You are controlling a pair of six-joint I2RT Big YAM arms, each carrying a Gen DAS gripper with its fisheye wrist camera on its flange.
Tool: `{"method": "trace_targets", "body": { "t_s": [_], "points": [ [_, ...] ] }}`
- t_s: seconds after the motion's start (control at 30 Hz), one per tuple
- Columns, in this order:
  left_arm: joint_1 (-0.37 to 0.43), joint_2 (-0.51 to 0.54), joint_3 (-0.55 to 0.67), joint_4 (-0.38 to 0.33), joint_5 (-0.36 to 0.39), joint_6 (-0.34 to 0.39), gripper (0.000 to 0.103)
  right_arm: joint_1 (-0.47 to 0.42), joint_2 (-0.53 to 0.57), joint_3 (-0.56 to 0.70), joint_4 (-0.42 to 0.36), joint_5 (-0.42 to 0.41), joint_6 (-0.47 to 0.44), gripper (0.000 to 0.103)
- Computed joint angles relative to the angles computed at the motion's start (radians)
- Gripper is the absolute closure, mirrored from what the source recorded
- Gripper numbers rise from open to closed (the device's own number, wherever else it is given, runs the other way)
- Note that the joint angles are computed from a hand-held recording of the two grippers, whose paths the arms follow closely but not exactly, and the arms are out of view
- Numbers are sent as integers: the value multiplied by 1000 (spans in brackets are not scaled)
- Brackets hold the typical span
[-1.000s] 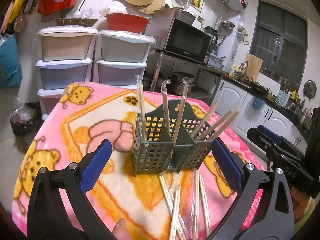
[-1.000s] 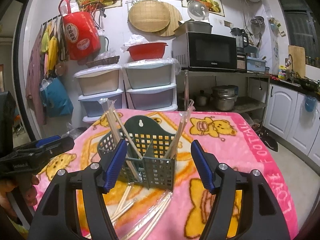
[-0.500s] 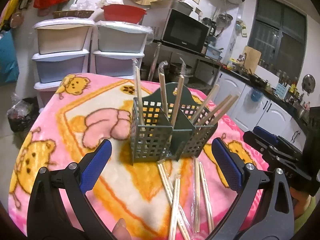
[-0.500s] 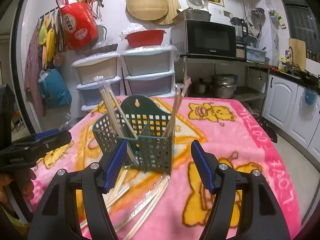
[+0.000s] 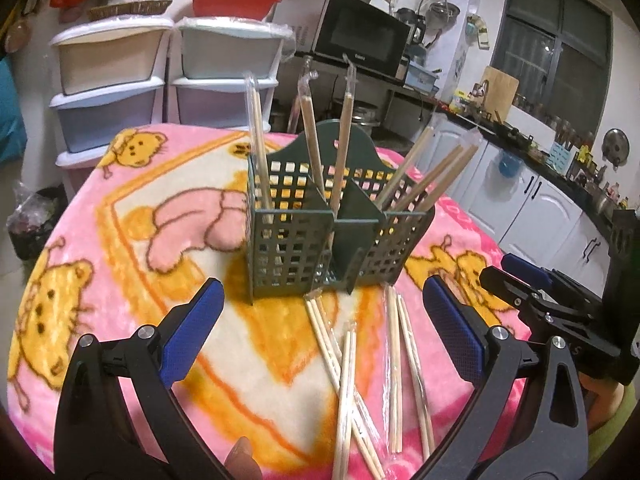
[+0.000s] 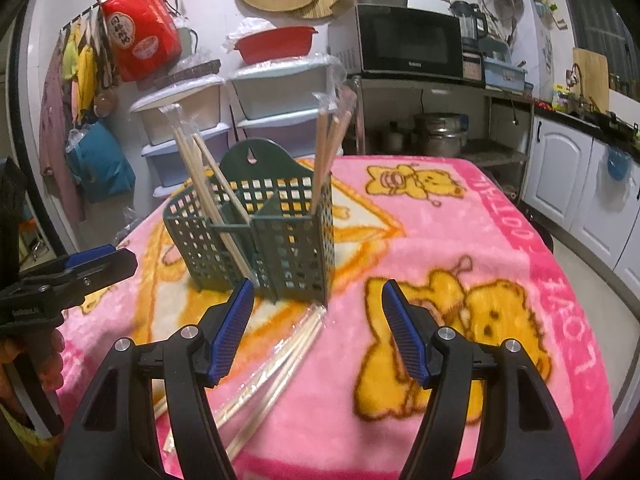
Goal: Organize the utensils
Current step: 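Withdraw both open tools toward the wrapped chopstick pile, then close the left tool on a wrapped chopstick while the right tool grasps another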
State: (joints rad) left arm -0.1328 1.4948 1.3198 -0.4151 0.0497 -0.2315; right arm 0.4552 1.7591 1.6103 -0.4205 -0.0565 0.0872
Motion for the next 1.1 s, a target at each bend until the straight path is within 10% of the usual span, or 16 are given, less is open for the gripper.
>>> {"method": "trace_targets", "body": {
  "t_s": [1.1],
  "points": [
    [-33, 177, 126, -181, 100, 102, 78, -29, 201, 211, -275, -145, 46, 62]
  ]
}}
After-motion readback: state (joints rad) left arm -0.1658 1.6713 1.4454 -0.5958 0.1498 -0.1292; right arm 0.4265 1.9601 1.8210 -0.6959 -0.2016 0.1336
